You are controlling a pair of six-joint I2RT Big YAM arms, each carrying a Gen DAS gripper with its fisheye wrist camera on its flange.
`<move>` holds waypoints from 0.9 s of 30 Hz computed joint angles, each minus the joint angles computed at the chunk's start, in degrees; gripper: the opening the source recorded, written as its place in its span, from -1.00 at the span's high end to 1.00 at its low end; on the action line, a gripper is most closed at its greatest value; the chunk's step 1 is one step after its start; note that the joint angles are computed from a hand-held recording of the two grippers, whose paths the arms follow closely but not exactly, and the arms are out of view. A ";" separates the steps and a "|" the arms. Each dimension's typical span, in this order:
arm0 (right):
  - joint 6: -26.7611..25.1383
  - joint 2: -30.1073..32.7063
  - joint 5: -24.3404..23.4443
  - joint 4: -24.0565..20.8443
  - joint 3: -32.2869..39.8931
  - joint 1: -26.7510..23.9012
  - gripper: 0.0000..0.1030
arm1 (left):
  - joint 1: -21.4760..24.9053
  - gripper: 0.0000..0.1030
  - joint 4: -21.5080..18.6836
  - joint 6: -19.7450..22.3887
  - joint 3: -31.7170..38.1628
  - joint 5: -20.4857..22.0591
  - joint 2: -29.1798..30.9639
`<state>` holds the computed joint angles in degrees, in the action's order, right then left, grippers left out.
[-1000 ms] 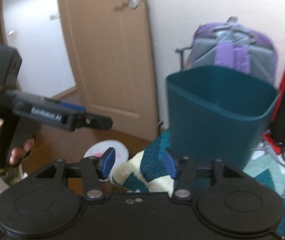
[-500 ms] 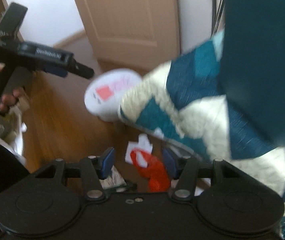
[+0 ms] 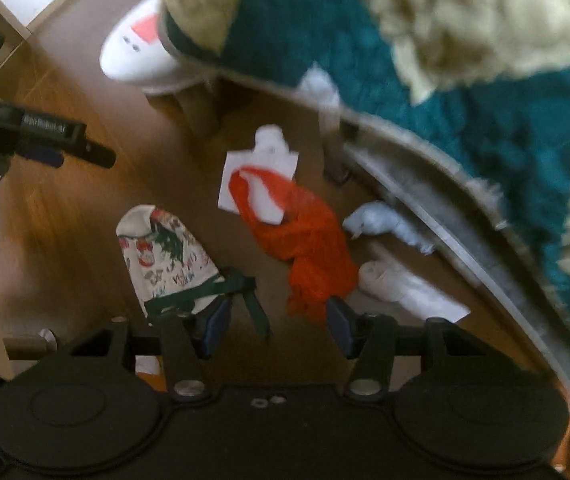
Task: Collect trash
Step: 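Grasp Christmas-print paper bag with left tool while right tool grasps red plastic bag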
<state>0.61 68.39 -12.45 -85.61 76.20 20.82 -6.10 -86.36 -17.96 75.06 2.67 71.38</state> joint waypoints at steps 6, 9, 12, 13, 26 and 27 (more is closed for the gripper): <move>1.07 4.77 1.74 3.89 -4.11 0.25 -0.03 | 2.03 -0.98 3.22 -1.52 -9.77 2.33 0.22; 0.86 6.50 2.98 5.90 -5.66 0.65 -0.03 | 1.76 -0.98 4.48 -2.04 -13.49 3.35 0.79; 0.09 8.24 3.67 7.95 -7.00 0.77 -0.03 | 1.17 -0.97 6.56 -3.06 -17.00 4.21 0.93; -0.10 8.95 3.87 8.70 -7.22 0.77 -0.03 | 1.00 -0.94 6.90 -3.48 -17.68 4.50 0.94; -0.33 13.25 5.41 14.24 -9.34 1.58 -0.01 | -1.50 -0.49 10.80 -5.25 -21.71 7.35 2.08; -0.37 13.12 5.44 14.49 -9.45 1.65 -0.01 | -1.99 -0.45 10.73 -5.33 -21.55 6.82 2.13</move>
<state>0.24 81.51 -7.02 -71.12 66.75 22.47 -8.09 -75.63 -23.29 53.51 9.49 73.51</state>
